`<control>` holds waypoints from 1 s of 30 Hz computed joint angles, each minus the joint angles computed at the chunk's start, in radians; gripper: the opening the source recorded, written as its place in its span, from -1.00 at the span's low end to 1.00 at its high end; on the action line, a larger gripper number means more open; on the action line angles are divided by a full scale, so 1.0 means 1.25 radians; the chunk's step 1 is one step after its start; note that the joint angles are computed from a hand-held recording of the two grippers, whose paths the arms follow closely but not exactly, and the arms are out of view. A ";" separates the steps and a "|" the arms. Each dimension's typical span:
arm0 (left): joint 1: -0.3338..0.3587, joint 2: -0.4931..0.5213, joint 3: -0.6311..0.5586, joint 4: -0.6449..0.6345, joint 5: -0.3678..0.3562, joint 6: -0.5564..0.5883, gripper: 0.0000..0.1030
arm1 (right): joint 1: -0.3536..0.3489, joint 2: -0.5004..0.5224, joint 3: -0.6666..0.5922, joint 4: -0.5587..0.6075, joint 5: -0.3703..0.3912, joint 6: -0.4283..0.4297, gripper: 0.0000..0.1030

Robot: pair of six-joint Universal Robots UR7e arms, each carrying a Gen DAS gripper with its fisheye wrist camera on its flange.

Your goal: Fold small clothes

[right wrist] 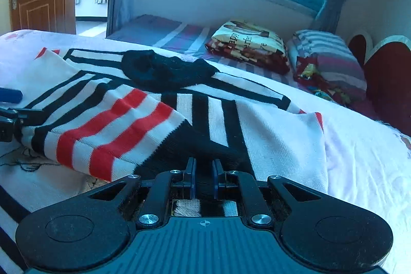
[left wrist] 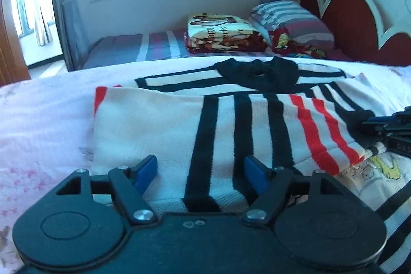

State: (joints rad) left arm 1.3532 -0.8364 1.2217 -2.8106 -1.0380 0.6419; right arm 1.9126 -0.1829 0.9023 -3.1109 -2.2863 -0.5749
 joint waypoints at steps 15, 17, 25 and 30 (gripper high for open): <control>-0.044 0.029 0.015 -0.101 0.164 0.065 0.70 | -0.010 -0.046 0.056 0.022 0.032 -0.042 -0.80; -0.052 0.009 0.037 -0.099 0.179 0.049 0.62 | -0.010 -0.083 0.119 -0.046 0.061 -0.043 -0.80; -0.067 -0.147 0.258 -0.180 0.153 0.037 0.56 | 0.016 -0.174 0.296 -0.138 -0.002 -0.039 -0.80; -0.075 -0.324 0.457 -0.183 0.153 -0.044 0.57 | 0.045 -0.289 0.497 -0.191 -0.016 0.060 -0.69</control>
State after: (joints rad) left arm 1.2597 -1.2409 1.7928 -3.0394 -0.8472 0.5866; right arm 1.9693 -0.5440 1.5230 -3.3502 -2.3062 -0.4994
